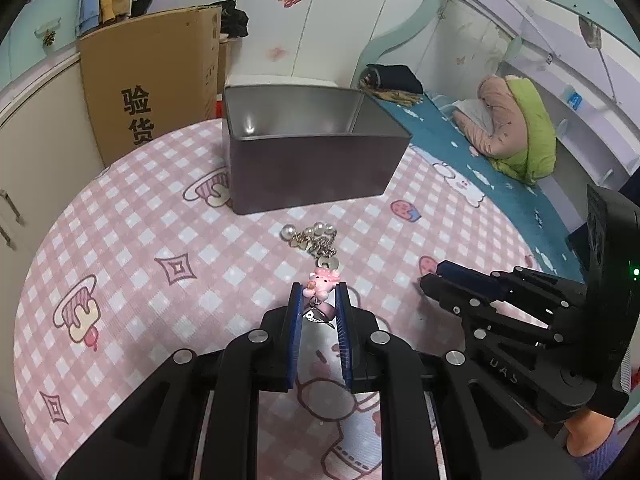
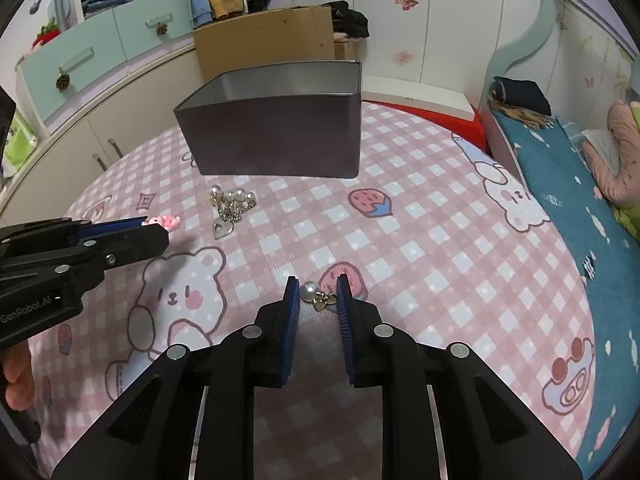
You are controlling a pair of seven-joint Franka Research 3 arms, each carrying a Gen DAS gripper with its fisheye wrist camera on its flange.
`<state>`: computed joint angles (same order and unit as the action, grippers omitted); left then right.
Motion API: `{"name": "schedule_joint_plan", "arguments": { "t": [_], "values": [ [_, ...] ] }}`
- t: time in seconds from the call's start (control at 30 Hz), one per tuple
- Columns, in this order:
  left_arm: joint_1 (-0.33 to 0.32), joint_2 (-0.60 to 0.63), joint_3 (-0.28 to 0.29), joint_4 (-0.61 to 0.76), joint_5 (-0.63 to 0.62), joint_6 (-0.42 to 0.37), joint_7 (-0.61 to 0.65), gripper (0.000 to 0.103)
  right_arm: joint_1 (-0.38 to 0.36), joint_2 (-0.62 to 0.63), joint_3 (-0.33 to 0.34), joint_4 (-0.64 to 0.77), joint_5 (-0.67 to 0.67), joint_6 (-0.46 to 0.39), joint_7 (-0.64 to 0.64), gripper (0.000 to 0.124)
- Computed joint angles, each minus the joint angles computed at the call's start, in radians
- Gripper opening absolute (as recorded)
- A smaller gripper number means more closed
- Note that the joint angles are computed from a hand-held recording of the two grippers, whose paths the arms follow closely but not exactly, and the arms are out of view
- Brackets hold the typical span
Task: Organize jewelry
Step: 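Carry the pink charm and pearl earring into the tin with both grippers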
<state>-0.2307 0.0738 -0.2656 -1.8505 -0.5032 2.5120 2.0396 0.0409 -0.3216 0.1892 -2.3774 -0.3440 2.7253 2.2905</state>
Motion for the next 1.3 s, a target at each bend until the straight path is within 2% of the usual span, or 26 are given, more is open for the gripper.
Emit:
{"name": "schedule_joint_plan", "arguments": {
  "t": [0.03, 0.23, 0.3, 0.43, 0.57, 0.63, 0.83, 0.97, 1.1, 1.23, 1.3],
  "values": [
    [0.001, -0.001, 0.0, 0.003, -0.008, -0.002, 0.007, 0.014, 0.004, -0.003, -0.004, 0.003, 0.006, -0.002, -0.007, 0.012],
    [0.007, 0.002, 0.001, 0.034, -0.045, -0.015, 0.036, 0.014, -0.007, -0.005, -0.004, 0.032, -0.009, -0.014, -0.009, 0.012],
    [0.008, 0.001, 0.001, 0.038, -0.055, -0.014, 0.042, 0.014, 0.007, -0.009, -0.029, 0.022, 0.035, 0.015, -0.03, 0.012],
    [0.012, 0.015, -0.001, 0.076, -0.076, -0.029, 0.061, 0.014, -0.012, -0.01, -0.021, 0.043, 0.037, 0.023, -0.034, 0.012],
    [0.023, 0.047, -0.008, 0.156, -0.111, -0.069, 0.088, 0.014, -0.005, -0.004, -0.042, 0.081, 0.085, 0.052, -0.084, 0.012],
    [0.025, 0.065, -0.012, 0.194, -0.105, -0.072, 0.084, 0.014, -0.02, 0.0, -0.036, 0.105, 0.08, 0.057, -0.089, 0.012],
    [0.036, 0.162, -0.032, 0.361, -0.07, -0.116, 0.041, 0.014, 0.011, 0.042, -0.081, 0.181, 0.184, 0.081, -0.185, 0.012],
    [0.037, 0.289, -0.045, 0.551, -0.005, -0.233, -0.053, 0.014, 0.055, 0.113, -0.134, 0.25, 0.325, 0.087, -0.286, 0.012],
    [0.02, 0.401, -0.051, 0.708, 0.094, -0.31, -0.143, 0.014, 0.093, 0.187, -0.173, 0.315, 0.479, 0.069, -0.404, 0.012],
    [-0.004, 0.516, -0.048, 0.865, 0.184, -0.398, -0.226, 0.014, 0.094, 0.248, -0.177, 0.362, 0.529, 0.049, -0.437, 0.012],
    [-0.003, 0.537, -0.054, 0.885, 0.199, -0.414, -0.242, 0.015, 0.094, 0.271, -0.179, 0.379, 0.539, 0.039, -0.445, 0.012]
  ]
}}
